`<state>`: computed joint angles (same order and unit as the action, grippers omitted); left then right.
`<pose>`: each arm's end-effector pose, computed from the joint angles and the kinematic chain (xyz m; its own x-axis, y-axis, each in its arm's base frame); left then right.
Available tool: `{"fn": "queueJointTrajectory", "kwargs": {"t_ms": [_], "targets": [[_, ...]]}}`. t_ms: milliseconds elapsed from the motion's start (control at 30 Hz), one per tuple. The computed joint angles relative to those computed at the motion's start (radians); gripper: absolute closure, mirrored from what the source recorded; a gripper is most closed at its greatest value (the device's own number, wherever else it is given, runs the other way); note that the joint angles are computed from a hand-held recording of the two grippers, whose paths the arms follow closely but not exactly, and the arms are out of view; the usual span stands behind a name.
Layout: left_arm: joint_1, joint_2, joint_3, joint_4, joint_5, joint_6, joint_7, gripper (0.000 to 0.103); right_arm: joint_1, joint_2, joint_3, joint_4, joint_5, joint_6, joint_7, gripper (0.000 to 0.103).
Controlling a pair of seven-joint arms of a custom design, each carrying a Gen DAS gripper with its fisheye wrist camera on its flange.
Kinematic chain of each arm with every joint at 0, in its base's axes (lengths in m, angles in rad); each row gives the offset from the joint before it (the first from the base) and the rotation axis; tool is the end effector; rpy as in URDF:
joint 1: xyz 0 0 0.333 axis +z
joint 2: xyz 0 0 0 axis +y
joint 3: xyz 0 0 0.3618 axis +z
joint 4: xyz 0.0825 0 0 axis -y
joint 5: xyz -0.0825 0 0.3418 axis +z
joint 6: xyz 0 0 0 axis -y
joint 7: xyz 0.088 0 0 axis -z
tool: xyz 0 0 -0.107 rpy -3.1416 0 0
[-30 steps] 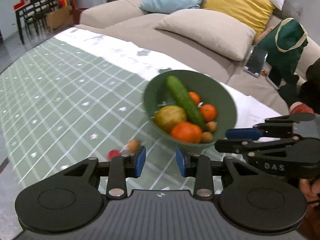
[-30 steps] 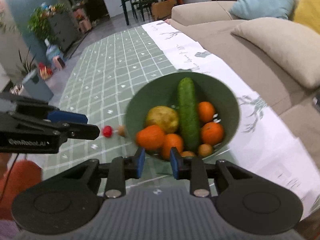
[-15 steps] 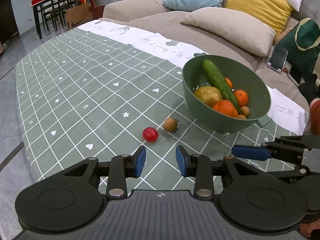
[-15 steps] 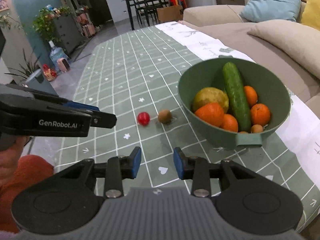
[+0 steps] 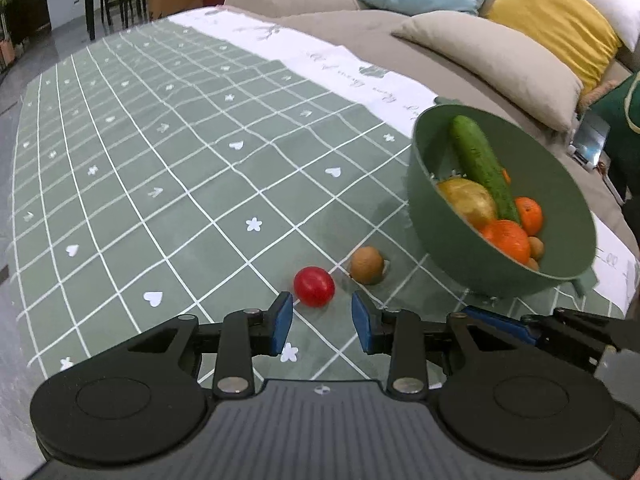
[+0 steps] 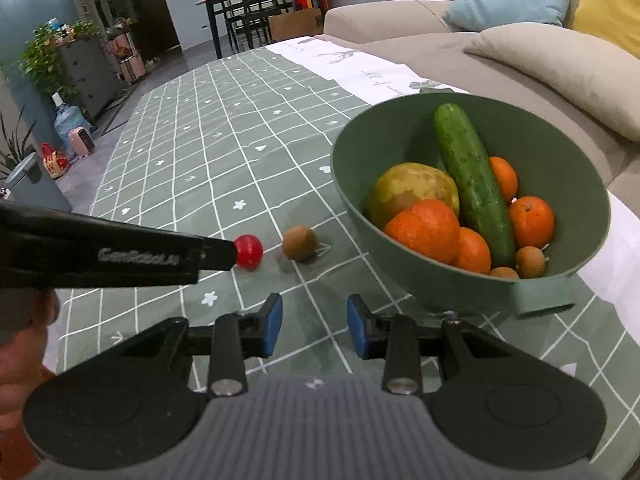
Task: Organize fruits
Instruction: 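Grasp the red cherry tomato with the left tool while the right tool grasps the last brown fruit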
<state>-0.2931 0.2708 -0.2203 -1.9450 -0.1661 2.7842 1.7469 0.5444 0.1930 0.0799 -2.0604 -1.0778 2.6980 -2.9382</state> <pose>0.5585 -0.2908 0.4799 -0.5241 -0.8463 0.0956 -0.7372 0.3947 -0.5484 0.4564 0.3620 0.4490 -0.1735 -0.9625 -0.2086 -0.7128 0.2689 -0.6477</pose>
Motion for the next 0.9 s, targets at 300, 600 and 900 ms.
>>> {"fn": "queueJointTrajectory", "kwargs": {"t_ms": [300, 600, 900], "targets": [[-0.014, 0.072, 0.019, 0.071, 0.025, -0.034, -0.045, 0.062, 0.012, 0.053, -0.020, 0.042, -0.058, -0.012, 0.070, 0.071], [0.013, 0.088, -0.002, 0.084, -0.031, -0.050, -0.020, 0.073, 0.040, 0.096, -0.037, 0.090, -0.102, -0.044, 0.095, 0.071], [0.039, 0.047, 0.017, 0.060, -0.058, -0.017, -0.079, 0.073, 0.090, 0.179, -0.050, 0.221, -0.097, -0.165, 0.084, 0.071]]}}
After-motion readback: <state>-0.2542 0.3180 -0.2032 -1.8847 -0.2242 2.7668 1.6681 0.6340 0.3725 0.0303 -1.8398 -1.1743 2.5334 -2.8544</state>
